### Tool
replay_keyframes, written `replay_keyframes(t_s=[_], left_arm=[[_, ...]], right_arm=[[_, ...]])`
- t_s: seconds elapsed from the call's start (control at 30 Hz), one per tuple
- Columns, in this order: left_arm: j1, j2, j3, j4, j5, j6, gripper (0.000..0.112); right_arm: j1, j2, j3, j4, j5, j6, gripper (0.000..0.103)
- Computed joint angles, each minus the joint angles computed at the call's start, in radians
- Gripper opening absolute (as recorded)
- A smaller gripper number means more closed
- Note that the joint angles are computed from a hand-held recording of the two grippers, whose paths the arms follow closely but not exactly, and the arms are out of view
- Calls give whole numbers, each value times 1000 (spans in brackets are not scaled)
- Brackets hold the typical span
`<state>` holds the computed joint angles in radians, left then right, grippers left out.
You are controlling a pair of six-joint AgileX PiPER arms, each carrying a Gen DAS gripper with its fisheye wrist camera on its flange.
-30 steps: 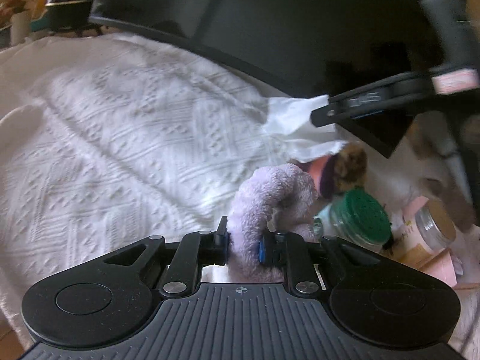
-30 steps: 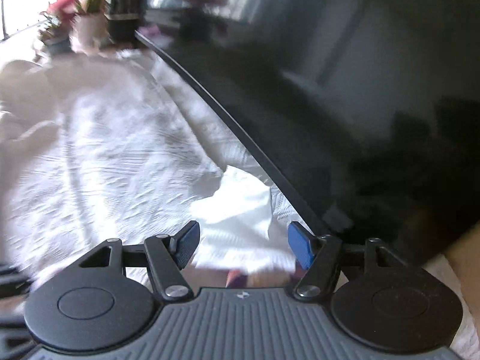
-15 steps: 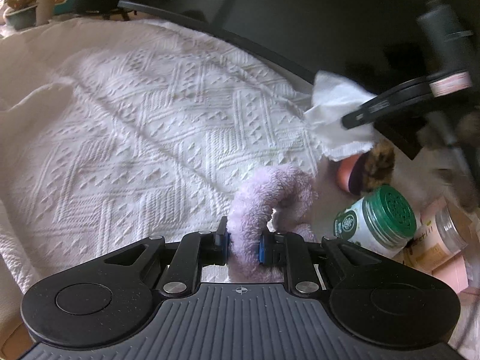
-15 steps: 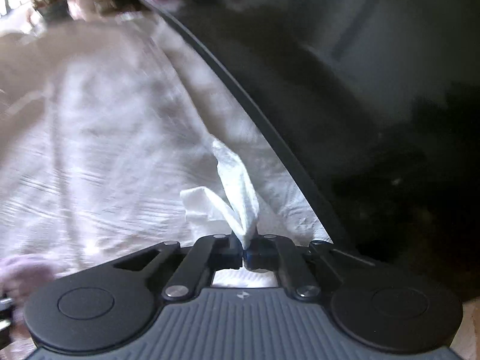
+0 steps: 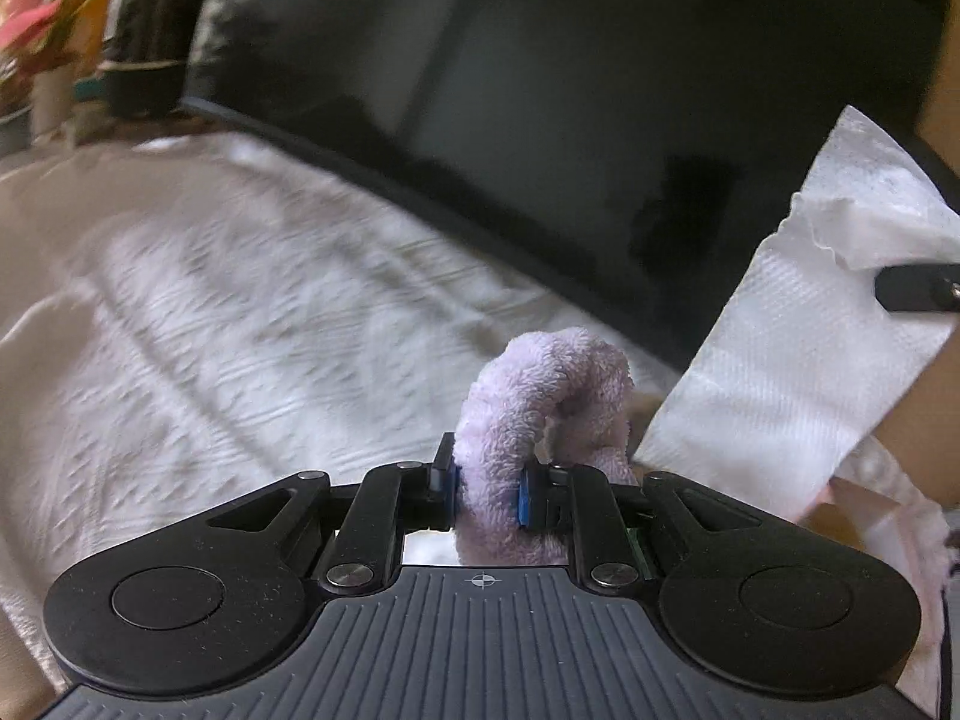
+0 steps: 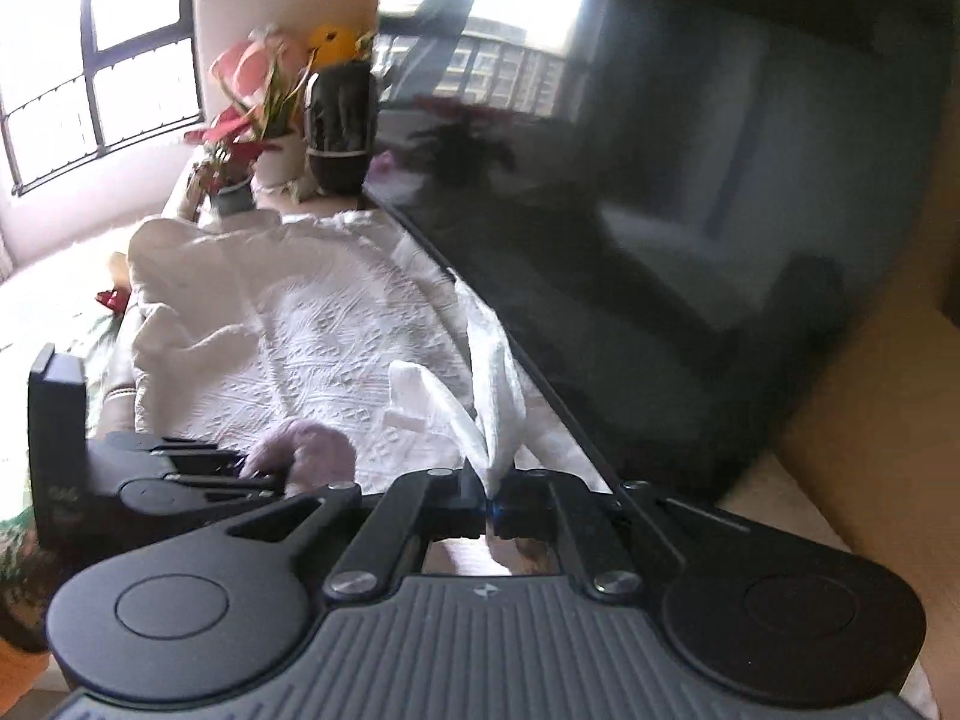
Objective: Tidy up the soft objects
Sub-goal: 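Carry the scrunchie and tissue into the pink box and open both tools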
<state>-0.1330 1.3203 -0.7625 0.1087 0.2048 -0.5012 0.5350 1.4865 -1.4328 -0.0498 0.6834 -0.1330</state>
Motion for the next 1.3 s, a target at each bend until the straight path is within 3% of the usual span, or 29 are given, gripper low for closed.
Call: replay_keyframes(t_s=[0.2,0.4,0.6,0.77,0.9,1.0,1.13,1.3], left_arm=[[-205,48,-128,196,59,-225,20],[-380,187,-322,102,103,-110,20],[-514,368,-540,-7,166,17,20],[-583,515,-704,-130,238,148,20],[-614,659,-857,-208,304,208,21],[-609,774,-978,-317,383,282,22],[-627,898,-1121,-297,481,269,22],[-603,978,-1234,-267,562,299,23]], right_arm=[[-156,-250,198,74,-20,-80,2],[-464,-416,333,299,-32,-311,2],[-798,-488,423,594,-23,-625,2],[-1006,-488,500,789,-24,-806,2],[-1031,-459,569,814,-106,-828,2],[-1088,-397,588,919,-80,-921,2],[-1111,-300,618,1013,-87,-991,2],[-1071,-146,666,1023,-199,-1020,2]])
